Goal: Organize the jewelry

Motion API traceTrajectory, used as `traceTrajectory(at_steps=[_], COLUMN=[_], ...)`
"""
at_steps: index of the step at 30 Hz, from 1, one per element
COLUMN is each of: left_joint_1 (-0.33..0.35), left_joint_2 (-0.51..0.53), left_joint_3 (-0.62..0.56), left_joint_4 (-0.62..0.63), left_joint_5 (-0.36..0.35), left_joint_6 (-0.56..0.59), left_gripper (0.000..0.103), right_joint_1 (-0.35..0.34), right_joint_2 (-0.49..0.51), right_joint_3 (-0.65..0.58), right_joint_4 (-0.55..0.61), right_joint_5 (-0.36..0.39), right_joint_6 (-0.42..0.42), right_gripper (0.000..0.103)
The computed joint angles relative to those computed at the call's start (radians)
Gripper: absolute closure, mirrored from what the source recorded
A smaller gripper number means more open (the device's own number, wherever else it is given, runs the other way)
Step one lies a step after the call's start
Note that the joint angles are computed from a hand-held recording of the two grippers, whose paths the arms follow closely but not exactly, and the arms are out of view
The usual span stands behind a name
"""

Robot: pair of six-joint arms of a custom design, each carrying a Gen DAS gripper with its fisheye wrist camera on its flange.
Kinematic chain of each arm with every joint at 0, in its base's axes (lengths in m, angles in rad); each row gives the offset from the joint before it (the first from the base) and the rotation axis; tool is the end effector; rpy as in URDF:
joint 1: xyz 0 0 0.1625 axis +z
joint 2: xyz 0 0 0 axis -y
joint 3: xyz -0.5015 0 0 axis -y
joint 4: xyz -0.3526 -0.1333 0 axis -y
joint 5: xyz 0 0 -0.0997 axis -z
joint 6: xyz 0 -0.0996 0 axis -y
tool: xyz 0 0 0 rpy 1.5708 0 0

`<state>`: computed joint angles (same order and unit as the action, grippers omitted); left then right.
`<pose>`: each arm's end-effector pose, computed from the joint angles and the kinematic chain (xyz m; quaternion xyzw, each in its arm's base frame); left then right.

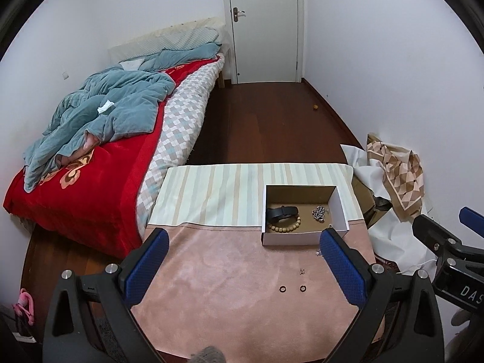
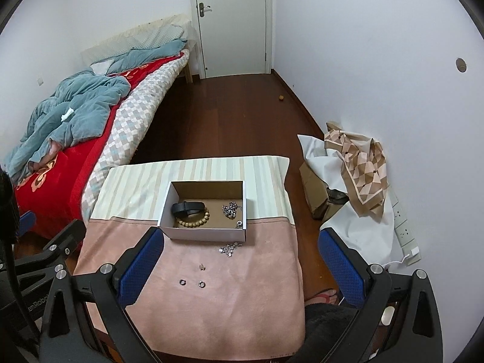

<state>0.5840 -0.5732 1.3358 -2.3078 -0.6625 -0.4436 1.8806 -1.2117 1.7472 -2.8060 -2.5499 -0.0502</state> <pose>-0.5292 -0.6037 0.1271 0.2465 0.8641 -0.2790 0.3387 0.2286 -0.5479 0.4738 -0.0101 -0.8445 0.3571 0.3989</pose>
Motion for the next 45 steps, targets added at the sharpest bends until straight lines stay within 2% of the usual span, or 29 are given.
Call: traceTrajectory(at_steps=[4,8,13,16,20,22,27,30,34,39,42,43,44,45], left_joint_1=[0.004,0.017,0.041,0.056,0.071,0.082,0.113,0.126,0.140,0.160,0.167,0.170,0.172,0.173], left_joint_2=[0.009,0.027,0.050,0.061,0.083,0.094,0.132,0.153,0.179,0.194,0.198,0.197,0.198,0.197], left_joint_3=[-0.005,-0.033,-0.052,-0.048,-0.036,-0.031,-0.045,-0.055,-0.084,-0.120,-0.132,-0.131,-0.133,-0.132], left_joint_4=[-0.008,0.053,0.100,0.130,0.239,0.281,0.406,0.439,0.481,0.526,0.552,0.558,0.563,0.568], left_joint_5=[0.007,0.009,-0.024,-0.018,0.059,0.074,0.085,0.092,0.099,0.106,0.108,0.106,0.106,0.105], left_joint_6=[0.005,-0.014,-0.049,-0.097,-0.200,-0.236,-0.334,-0.358,-0.385,-0.416,-0.433,-0.438,-0.440,-0.445], left_gripper=[0.001,0.000,0.000,0.000,0.000,0.000,0.000,0.000,0.000,0.000,0.000,0.000,0.000,0.000], right_joint_1=[-0.004,-0.024,-0.066,-0.116,-0.218,-0.263,-0.344,-0.372,-0.388,-0.385,-0.371,-0.363,-0.356,-0.353], right_joint_2=[-0.005,-0.005,-0.003,-0.014,-0.024,-0.014,0.051,0.098,0.165,0.235,0.278,0.293,0.307,0.308], right_joint_3=[-0.001,-0.002,0.005,0.022,0.063,0.079,0.128,0.120,0.091,0.040,0.023,0.022,0.021,0.029], right_joint_4=[0.021,0.040,0.053,0.050,0.077,0.089,-0.042,-0.087,-0.142,-0.158,-0.195,-0.219,-0.245,-0.271], right_joint_5=[0.004,0.024,0.049,0.118,0.218,0.244,0.284,0.322,0.346,0.315,0.248,0.213,0.175,0.179], right_joint_6=[0.023,0.039,0.057,0.085,0.145,0.162,0.113,0.083,0.041,-0.009,-0.078,-0.109,-0.141,-0.165], right_gripper=[0.000,0.000,0.000,0.000,0.000,0.000,0.002,0.014,0.018,0.026,0.039,0.044,0.059,0.089])
